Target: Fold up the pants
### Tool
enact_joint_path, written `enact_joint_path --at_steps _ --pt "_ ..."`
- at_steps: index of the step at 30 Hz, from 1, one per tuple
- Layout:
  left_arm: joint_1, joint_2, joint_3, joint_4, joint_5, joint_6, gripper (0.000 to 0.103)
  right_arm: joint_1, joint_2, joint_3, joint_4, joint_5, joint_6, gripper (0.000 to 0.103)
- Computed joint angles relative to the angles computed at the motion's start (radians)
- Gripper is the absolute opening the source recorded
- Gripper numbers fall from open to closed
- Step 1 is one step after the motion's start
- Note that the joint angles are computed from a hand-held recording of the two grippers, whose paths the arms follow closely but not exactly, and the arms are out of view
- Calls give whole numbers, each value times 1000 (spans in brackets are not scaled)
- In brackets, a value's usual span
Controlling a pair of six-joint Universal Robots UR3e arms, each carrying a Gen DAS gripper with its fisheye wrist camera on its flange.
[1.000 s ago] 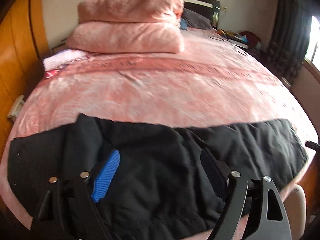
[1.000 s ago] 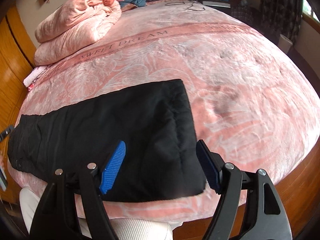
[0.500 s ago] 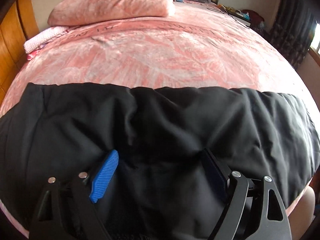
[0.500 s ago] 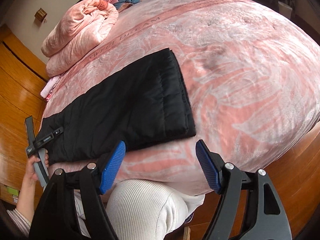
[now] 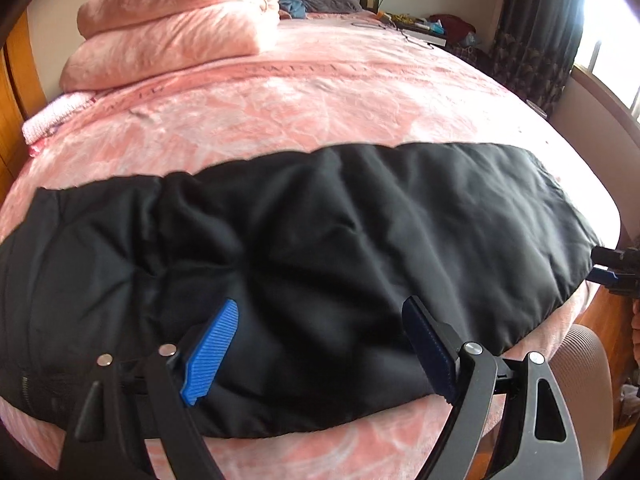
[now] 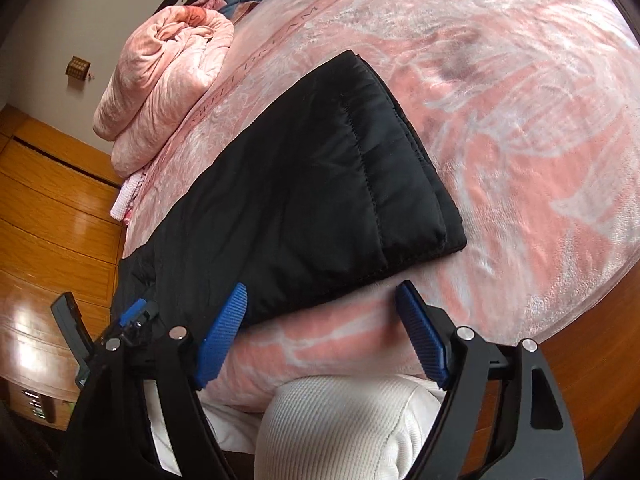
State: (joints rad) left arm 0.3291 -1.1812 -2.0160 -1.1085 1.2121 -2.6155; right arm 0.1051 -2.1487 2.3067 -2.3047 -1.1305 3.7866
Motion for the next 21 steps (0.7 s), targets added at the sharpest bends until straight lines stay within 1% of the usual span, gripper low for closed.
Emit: enact_joint_path --at_steps 1,2,3,4,6,8,9,11,13,15,16,19,20,21 --pt "-12 -14 -12 26 11 -16 85 -12 8 2 -7 6 -4 78" --pt "-29 -41 -27 78 30 -41 86 -17 18 3 -20 4 -3 75" --pt "-39 -52 -43 119 42 -60 87 -12 36 -5 -31 -12 0 66" --pt "-48 -66 -53 161 51 -77 87 5 63 -25 -35 -43 -2 60" --pt "-58 -92 -60 209 59 -108 88 13 88 -45 -34 -65 -14 31" --pt "-70 -128 -47 238 67 -144 89 2 77 -47 -48 -53 -17 24" --pt "-76 -144 -42 251 75 -152 89 3 72 -54 -50 -56 -23 23" --pt "-99 -175 -31 284 100 -173 90 23 87 -81 -77 -82 -38 22" --pt "-113 -198 -24 307 113 -187 91 31 128 -109 -53 -97 -52 22" --pt "-116 -208 -18 307 117 -191 91 16 159 -109 -7 -87 -61 32" --pt "-110 -203 -12 291 111 -187 91 11 158 -95 -1 -84 -64 34" --pt "-85 -163 10 198 98 -188 91 -34 97 -46 21 -24 -94 44" --pt "-75 -146 16 165 89 -188 91 -44 79 -44 48 -9 -106 54" --pt "-56 -118 20 119 68 -184 91 -50 70 -46 71 8 -121 71"
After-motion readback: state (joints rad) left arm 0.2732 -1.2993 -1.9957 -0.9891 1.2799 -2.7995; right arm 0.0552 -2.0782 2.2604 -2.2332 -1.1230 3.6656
